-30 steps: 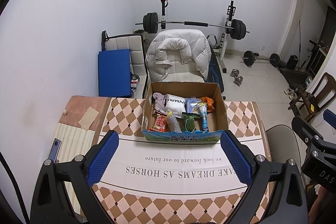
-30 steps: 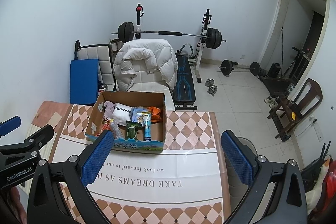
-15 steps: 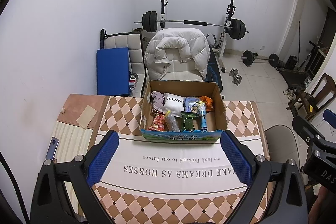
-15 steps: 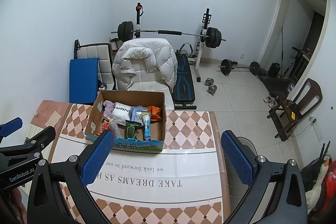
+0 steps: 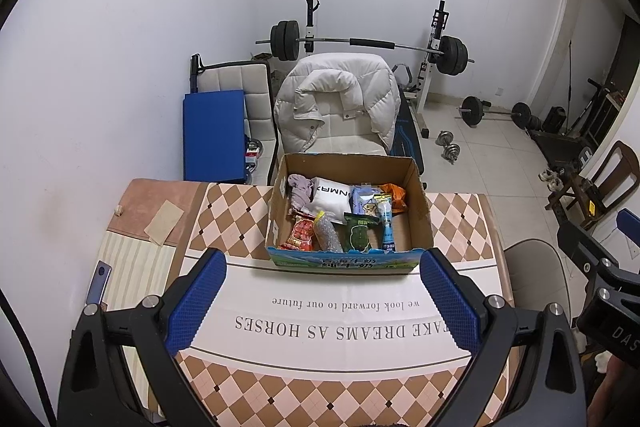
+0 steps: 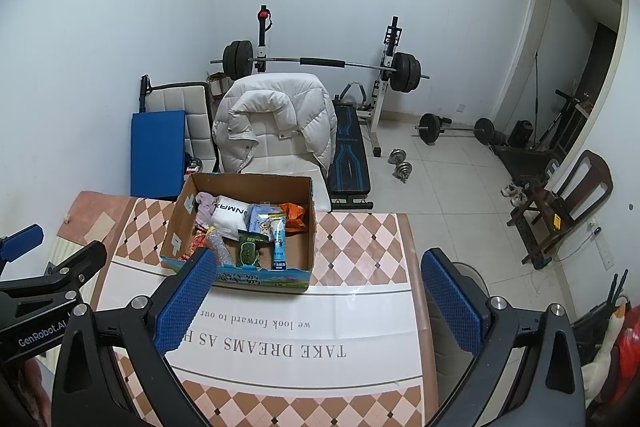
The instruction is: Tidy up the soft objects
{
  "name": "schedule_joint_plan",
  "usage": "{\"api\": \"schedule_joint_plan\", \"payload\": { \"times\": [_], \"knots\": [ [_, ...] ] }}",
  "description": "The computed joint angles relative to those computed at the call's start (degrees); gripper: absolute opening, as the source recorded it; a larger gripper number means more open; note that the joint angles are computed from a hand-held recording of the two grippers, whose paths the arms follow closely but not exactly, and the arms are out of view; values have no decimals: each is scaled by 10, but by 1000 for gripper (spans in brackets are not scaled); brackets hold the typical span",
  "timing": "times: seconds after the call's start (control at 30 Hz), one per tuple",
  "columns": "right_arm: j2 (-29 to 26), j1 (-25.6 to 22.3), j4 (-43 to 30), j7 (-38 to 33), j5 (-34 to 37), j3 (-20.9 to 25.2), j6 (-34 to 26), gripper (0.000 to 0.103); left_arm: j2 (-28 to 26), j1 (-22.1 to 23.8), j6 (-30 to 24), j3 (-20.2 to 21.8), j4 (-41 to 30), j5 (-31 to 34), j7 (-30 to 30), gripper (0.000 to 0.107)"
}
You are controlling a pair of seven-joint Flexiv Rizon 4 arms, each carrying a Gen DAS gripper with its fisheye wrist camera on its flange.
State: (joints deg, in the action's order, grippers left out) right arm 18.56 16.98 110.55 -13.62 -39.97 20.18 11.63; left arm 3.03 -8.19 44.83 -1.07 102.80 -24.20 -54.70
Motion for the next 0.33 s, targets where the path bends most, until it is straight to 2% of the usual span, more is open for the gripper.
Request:
{"api": "schedule_joint_plan", "payload": {
  "times": [0.33],
  "knots": [
    [-2, 1, 0, 2, -1, 1, 0, 103, -4, -2, 14, -2, 1, 5, -9, 99]
  ]
}}
